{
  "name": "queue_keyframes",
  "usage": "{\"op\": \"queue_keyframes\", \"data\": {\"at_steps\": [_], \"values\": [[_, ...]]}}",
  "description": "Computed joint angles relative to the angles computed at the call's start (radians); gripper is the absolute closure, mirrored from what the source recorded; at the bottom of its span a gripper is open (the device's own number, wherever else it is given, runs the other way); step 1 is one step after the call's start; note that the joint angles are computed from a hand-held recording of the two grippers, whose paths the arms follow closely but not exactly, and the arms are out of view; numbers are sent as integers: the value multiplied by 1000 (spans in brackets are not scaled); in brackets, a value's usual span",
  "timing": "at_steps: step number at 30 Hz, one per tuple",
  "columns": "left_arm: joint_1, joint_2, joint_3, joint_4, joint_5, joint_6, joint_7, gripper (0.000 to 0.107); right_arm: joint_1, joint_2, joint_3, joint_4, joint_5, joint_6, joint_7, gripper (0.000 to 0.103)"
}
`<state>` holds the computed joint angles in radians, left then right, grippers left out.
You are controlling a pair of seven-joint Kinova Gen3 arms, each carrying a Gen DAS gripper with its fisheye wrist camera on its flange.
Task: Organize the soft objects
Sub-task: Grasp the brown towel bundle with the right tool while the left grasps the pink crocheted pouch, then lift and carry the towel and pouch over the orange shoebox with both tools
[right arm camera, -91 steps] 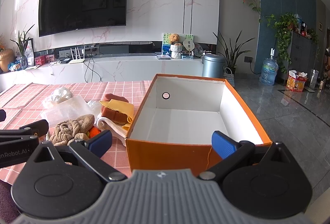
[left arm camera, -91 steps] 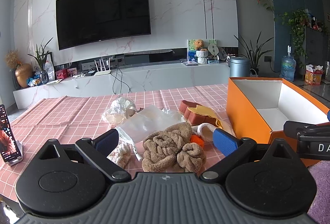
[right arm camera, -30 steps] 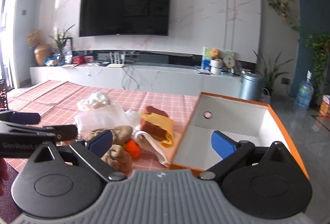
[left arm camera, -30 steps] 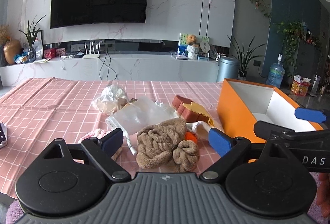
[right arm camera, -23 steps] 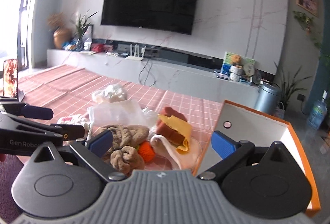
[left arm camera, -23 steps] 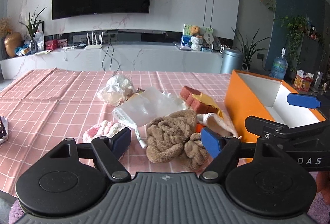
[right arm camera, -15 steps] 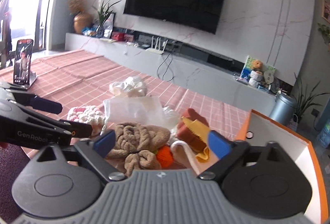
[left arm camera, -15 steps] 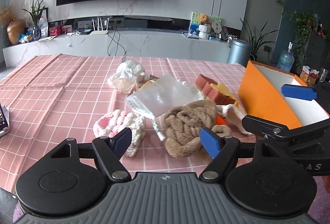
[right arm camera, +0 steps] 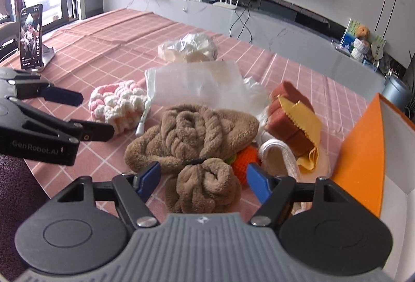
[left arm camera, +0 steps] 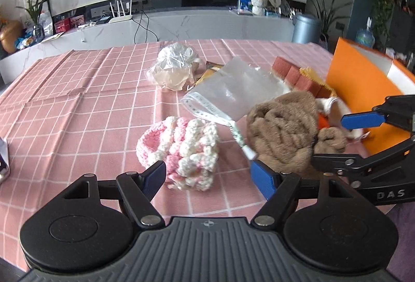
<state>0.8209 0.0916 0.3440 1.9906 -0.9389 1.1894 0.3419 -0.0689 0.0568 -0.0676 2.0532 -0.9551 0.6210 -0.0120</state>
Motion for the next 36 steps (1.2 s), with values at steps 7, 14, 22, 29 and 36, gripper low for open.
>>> {"op": "queue_keyframes", "data": {"at_steps": [7,14,22,29,36], "values": [[-60,31,-38,-4,5,-46,-209,19,-5,55,-22,-36,71,3,-94,24],[-91,60,-74,-16,37,-94,-310,30,16,86,-49,-52,72,22,-108,33],[-52,75,-81,-19,19,-58,-256,53,31,69,-50,-21,29,20,-58,63],[8,81,-67,-46,-6,36,-160,80,62,32,-17,-10,-38,93,8,67],[48,66,-41,-81,-15,113,-102,86,74,-20,38,17,-140,146,126,67]]}}
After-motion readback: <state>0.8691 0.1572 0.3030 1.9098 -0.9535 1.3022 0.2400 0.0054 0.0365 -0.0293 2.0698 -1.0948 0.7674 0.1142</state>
